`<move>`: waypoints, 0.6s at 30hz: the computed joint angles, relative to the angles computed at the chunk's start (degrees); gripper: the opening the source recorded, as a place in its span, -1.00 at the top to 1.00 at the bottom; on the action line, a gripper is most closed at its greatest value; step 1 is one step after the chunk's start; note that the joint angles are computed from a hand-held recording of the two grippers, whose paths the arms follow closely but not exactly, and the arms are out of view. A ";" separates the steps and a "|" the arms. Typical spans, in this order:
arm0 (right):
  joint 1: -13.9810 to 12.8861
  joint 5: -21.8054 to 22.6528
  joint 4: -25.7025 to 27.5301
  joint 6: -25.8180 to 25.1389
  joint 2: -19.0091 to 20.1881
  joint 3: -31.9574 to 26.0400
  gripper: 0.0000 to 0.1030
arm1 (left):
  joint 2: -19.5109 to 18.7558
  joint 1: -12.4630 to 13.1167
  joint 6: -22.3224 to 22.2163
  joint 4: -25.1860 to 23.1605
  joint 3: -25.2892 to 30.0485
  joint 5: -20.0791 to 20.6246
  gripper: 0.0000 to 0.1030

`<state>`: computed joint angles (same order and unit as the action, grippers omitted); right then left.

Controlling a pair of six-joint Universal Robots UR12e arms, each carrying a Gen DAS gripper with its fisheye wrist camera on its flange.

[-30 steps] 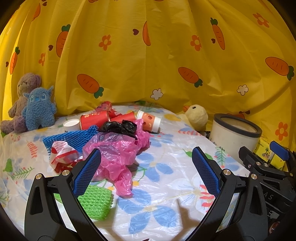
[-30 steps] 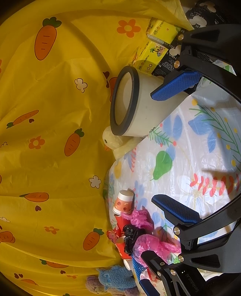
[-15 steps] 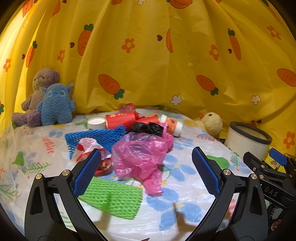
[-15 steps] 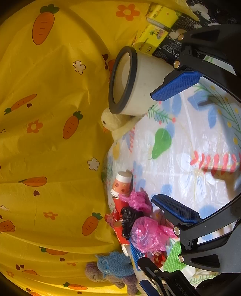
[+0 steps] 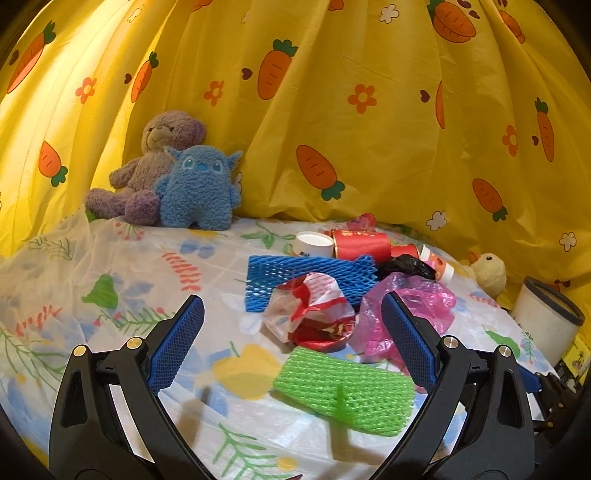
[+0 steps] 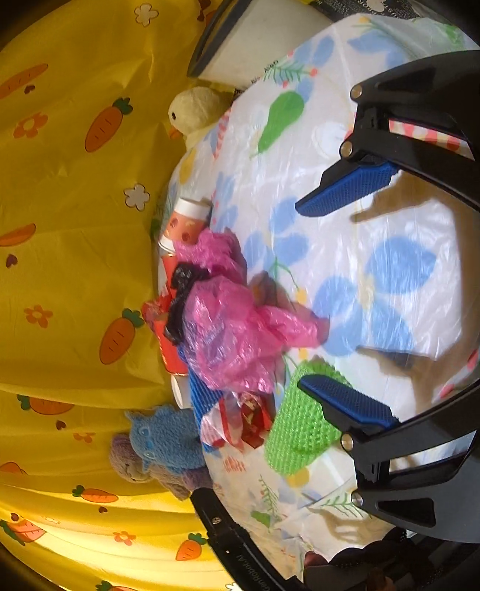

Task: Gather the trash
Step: 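Grasp the green foam net with the right tool while the left tool grasps the red-white wrapper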

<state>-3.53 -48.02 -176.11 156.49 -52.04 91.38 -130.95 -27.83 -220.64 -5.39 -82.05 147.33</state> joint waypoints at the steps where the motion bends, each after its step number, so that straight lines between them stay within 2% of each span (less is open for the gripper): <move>1: 0.35 0.05 2.01 -0.94 -0.09 -0.15 -0.48 | 0.20 0.04 -0.64 -0.51 -0.31 0.54 -0.84; 6: 1.50 2.93 9.99 -5.71 -0.52 -0.55 -0.41 | 1.23 0.28 -3.11 -0.75 -2.15 2.62 -0.82; 12: 3.06 2.31 16.17 -10.17 -0.60 -1.33 -0.25 | 2.07 0.49 -5.20 -2.29 -3.49 4.08 -0.81; 15: 3.41 2.14 18.03 -11.67 -0.41 -1.84 -0.13 | 2.53 0.73 -6.65 -2.88 -4.27 3.70 -0.77; 18: 3.38 3.05 19.17 -13.59 -0.51 -1.78 0.11 | 2.73 0.88 -7.32 -3.23 -4.64 3.44 -0.76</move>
<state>-0.15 -44.97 -156.94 142.90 -52.55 89.61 -128.22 -26.95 -227.95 -8.62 -86.69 150.77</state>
